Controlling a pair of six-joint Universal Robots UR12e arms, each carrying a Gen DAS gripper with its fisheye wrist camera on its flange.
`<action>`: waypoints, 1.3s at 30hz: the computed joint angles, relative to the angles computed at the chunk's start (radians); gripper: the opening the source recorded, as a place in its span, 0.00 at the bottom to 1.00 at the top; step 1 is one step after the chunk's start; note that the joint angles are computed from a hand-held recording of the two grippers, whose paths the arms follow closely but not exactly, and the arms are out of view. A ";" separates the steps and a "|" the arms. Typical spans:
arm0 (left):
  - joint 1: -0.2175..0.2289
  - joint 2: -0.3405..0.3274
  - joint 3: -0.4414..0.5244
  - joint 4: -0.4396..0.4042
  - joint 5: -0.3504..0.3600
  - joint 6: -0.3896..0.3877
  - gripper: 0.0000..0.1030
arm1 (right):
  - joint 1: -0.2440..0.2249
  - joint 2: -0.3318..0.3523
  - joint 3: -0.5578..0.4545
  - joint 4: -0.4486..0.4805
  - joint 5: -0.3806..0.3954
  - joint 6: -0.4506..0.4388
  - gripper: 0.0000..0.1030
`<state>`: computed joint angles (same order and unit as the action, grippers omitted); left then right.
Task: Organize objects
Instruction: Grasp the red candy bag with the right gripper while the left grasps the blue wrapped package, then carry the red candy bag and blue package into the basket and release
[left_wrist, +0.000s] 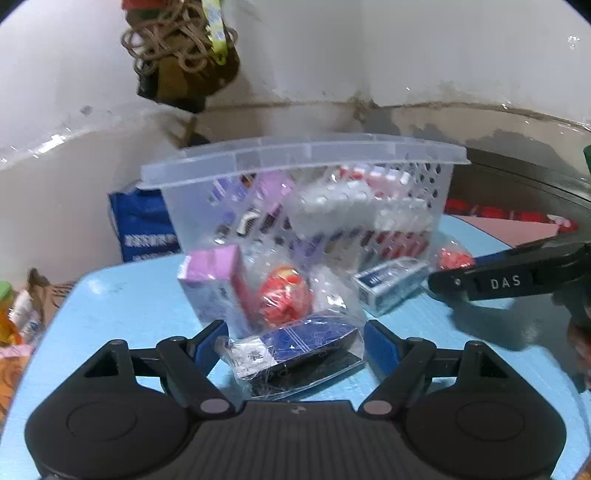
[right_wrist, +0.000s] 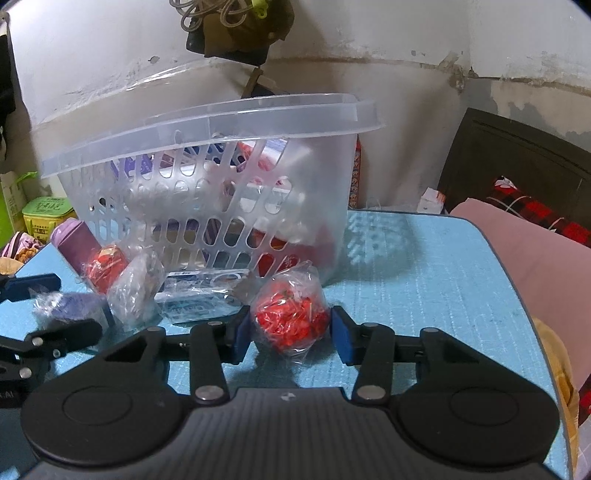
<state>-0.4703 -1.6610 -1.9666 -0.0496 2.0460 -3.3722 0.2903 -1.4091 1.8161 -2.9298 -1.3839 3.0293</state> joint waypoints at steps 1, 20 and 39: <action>-0.003 -0.002 -0.006 0.027 0.011 0.008 0.80 | 0.001 0.000 0.000 -0.002 -0.001 -0.001 0.47; -0.009 -0.002 -0.037 0.157 0.060 0.036 0.80 | 0.004 -0.019 0.054 -0.146 0.010 0.015 0.47; 0.102 0.018 0.159 0.079 -0.153 0.098 0.80 | 0.000 0.021 -0.118 -0.257 0.148 0.021 0.47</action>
<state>-0.3682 -1.6431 -1.8075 0.0299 1.8933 -3.2747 0.2906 -1.3880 1.6980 -3.1869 -1.2363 3.0505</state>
